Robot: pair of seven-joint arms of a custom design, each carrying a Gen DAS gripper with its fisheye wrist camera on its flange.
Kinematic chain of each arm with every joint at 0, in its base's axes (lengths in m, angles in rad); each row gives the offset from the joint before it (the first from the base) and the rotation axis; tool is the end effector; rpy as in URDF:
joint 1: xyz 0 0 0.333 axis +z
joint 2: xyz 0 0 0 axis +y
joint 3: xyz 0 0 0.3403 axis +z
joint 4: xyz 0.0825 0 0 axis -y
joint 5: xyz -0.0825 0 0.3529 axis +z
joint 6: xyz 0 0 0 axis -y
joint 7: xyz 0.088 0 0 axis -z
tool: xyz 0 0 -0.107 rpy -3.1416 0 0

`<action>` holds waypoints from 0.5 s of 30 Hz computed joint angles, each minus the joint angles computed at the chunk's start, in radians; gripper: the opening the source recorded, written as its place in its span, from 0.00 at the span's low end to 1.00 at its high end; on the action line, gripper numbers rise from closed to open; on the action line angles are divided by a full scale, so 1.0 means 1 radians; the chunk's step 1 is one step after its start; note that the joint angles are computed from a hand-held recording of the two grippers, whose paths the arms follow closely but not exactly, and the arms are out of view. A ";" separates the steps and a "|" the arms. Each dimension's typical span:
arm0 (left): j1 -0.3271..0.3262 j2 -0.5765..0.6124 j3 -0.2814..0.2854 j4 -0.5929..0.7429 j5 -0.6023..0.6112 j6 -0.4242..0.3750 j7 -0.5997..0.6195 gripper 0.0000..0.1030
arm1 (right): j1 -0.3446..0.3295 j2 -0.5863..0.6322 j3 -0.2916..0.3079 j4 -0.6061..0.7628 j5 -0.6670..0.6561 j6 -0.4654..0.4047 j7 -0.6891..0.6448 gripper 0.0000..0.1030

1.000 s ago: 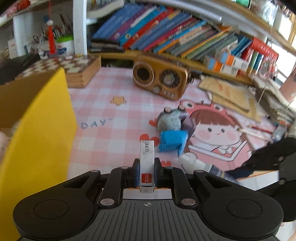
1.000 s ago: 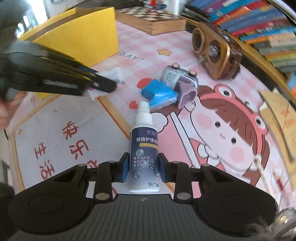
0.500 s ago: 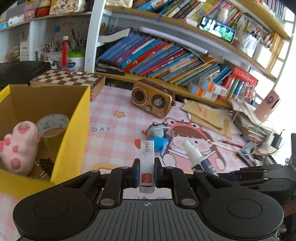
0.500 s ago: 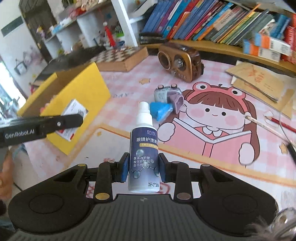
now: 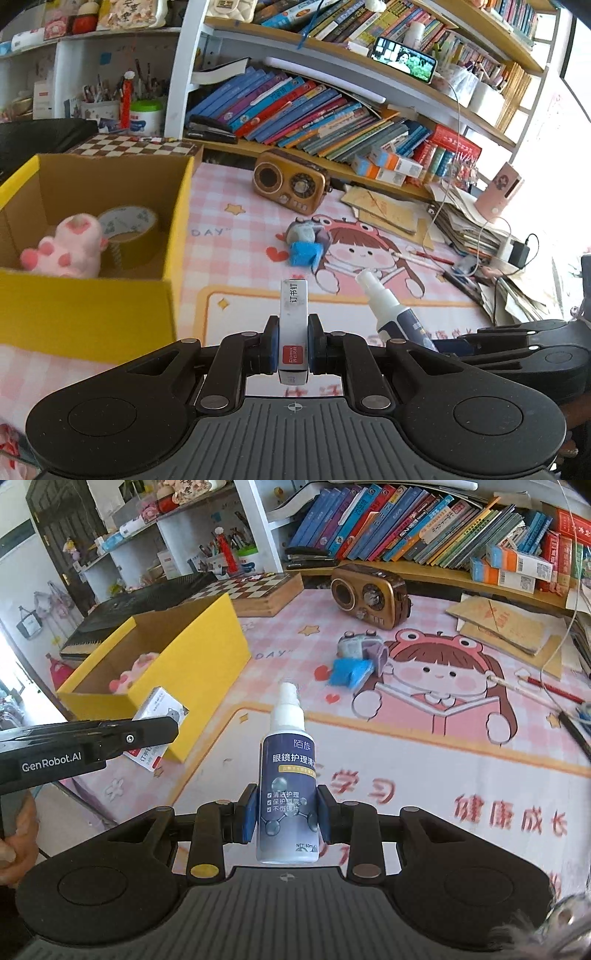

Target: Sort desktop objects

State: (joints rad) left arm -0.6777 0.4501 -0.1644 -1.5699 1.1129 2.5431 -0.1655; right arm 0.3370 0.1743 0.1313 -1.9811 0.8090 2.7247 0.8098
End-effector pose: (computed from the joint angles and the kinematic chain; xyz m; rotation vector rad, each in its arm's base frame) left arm 0.4750 -0.5169 0.4738 -1.8839 1.6286 -1.0603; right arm 0.5542 0.2453 0.4758 -2.0951 1.1554 -0.1228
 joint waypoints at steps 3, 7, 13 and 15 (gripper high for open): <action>0.007 -0.049 -0.003 -0.078 0.021 0.031 -0.036 0.13 | 0.023 -0.033 0.003 -0.046 -0.023 0.030 0.038 0.29; 0.028 -0.108 -0.021 -0.170 0.050 0.065 -0.086 0.13 | 0.055 -0.080 0.010 -0.112 -0.061 0.067 0.108 0.29; 0.065 -0.196 -0.061 -0.300 0.083 0.096 -0.140 0.13 | 0.101 -0.144 0.027 -0.204 -0.113 0.110 0.212 0.29; 0.079 -0.226 -0.074 -0.343 0.089 0.111 -0.156 0.13 | 0.114 -0.163 0.034 -0.233 -0.125 0.123 0.252 0.29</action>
